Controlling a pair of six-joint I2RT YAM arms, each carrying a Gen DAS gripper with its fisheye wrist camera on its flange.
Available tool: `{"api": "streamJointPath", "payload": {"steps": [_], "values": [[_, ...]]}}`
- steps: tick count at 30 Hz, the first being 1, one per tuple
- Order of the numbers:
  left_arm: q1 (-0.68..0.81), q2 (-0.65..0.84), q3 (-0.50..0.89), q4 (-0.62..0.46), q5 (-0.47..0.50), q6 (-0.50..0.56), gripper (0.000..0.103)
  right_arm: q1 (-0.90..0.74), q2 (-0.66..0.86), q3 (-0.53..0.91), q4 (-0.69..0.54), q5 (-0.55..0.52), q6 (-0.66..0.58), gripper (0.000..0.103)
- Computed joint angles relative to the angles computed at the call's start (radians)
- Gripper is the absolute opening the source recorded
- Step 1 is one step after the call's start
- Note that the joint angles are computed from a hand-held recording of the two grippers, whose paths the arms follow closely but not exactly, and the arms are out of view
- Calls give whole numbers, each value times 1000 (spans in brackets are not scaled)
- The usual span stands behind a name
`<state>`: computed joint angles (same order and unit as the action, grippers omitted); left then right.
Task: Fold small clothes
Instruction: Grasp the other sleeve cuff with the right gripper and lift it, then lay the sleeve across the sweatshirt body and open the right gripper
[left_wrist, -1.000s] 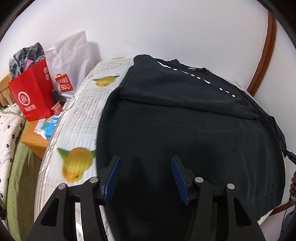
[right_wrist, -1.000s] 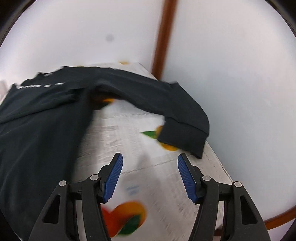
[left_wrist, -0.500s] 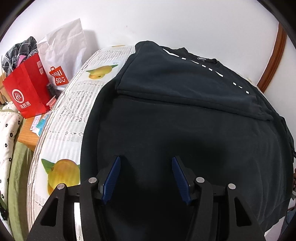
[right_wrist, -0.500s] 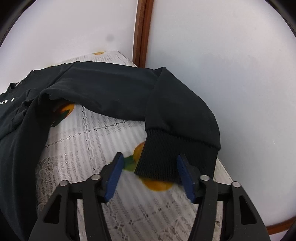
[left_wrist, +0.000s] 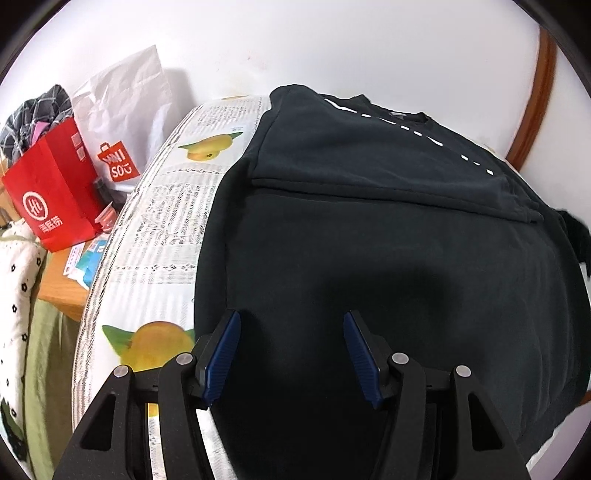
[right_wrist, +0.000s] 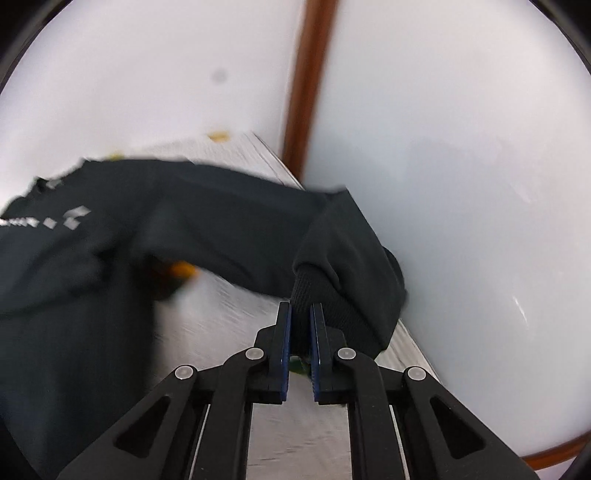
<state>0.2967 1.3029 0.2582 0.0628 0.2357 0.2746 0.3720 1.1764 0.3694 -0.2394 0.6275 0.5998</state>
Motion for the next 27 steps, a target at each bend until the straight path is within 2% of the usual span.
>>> {"api": "streamJointPath", "payload": {"steps": [2,4,8,15,18,22,27], "values": [[7,-17,-15,-2,2,32,62,126,22,107,-92,45,57,9],[1,-45,-43,14,-5,63,63,218,73,210,-134,76,81,9],[7,-70,-79,49,-13,89,64,359,223,438,-142,68,70,9],[118,-71,-71,6,94,155,64,479,589,855,-86,-32,-9,8],[128,-32,-82,49,116,158,67,521,731,1034,-73,-77,-35,8],[157,5,-62,34,175,159,73,550,931,1301,-70,-169,-105,8],[132,-20,-92,60,147,151,75,576,1198,1670,-136,-265,-168,8]]}}
